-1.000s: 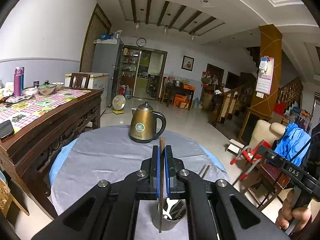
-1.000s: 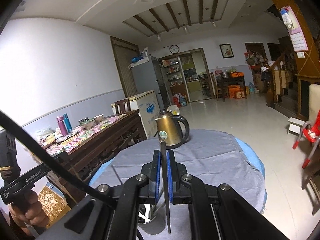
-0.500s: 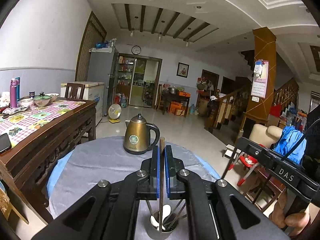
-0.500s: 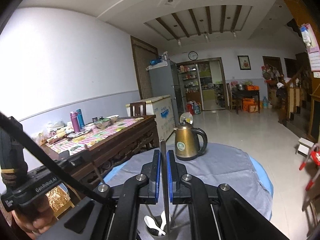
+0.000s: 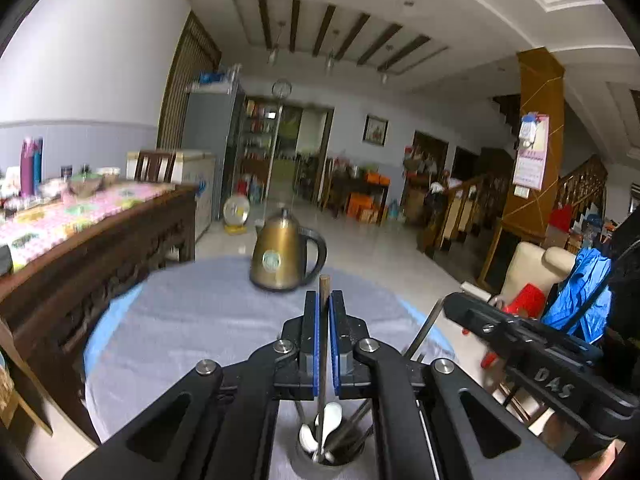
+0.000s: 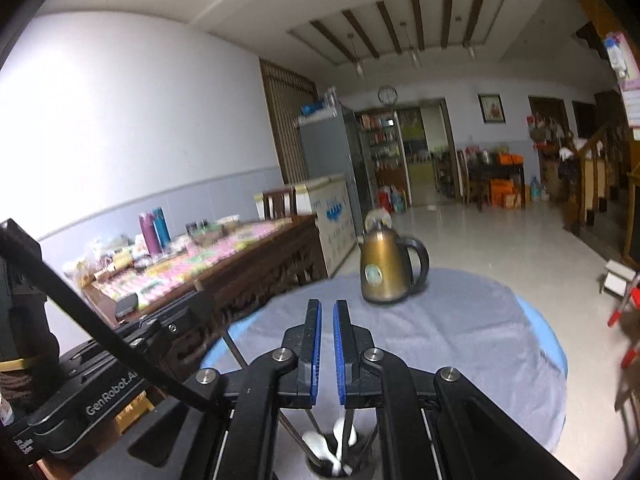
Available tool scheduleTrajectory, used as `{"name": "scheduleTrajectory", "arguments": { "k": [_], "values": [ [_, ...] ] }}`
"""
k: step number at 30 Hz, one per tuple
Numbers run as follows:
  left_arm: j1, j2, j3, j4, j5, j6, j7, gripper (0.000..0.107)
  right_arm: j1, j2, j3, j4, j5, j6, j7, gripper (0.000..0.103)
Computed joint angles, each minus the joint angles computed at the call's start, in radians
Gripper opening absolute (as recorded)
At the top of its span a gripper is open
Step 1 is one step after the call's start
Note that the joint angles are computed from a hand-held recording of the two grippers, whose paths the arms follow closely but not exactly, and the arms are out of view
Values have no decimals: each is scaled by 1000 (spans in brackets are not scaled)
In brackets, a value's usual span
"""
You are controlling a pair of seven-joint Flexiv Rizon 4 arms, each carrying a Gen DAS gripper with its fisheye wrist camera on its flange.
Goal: Organize utensils
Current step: 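Lower the chopstick into the metal cup with the right tool while the left tool lowers its chopstick in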
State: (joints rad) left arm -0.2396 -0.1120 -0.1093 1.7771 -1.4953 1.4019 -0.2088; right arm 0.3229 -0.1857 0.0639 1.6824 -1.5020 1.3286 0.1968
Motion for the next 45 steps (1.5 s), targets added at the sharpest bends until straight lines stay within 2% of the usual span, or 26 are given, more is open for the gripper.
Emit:
{"name": "scheduleTrajectory", "arguments": {
  "k": [3,10,15,18,27,40,45],
  "values": [
    [10,-4,6,14,51,-13,-57,5,-7,3,3,31,34,7,-11,7],
    [11,12,6,20,14,-3,-15,5,-36,41,1,69,-16,31,58,7],
    [25,1,19,48,187,-8,-137,5,-62,54,12,87,-41,51,112,7],
    [39,3,16,63,248,-15,-178,5,-63,50,19,91,-16,54,97,7],
    [42,14,2,77,260,6,-163,5,-58,49,18,109,4,58,111,7],
    [59,-1,-2,80,354,6,-232,5,-51,37,16,116,58,67,97,7],
    [62,-3,5,95,455,39,-298,6,-40,33,17,128,127,68,58,7]
  ]
}}
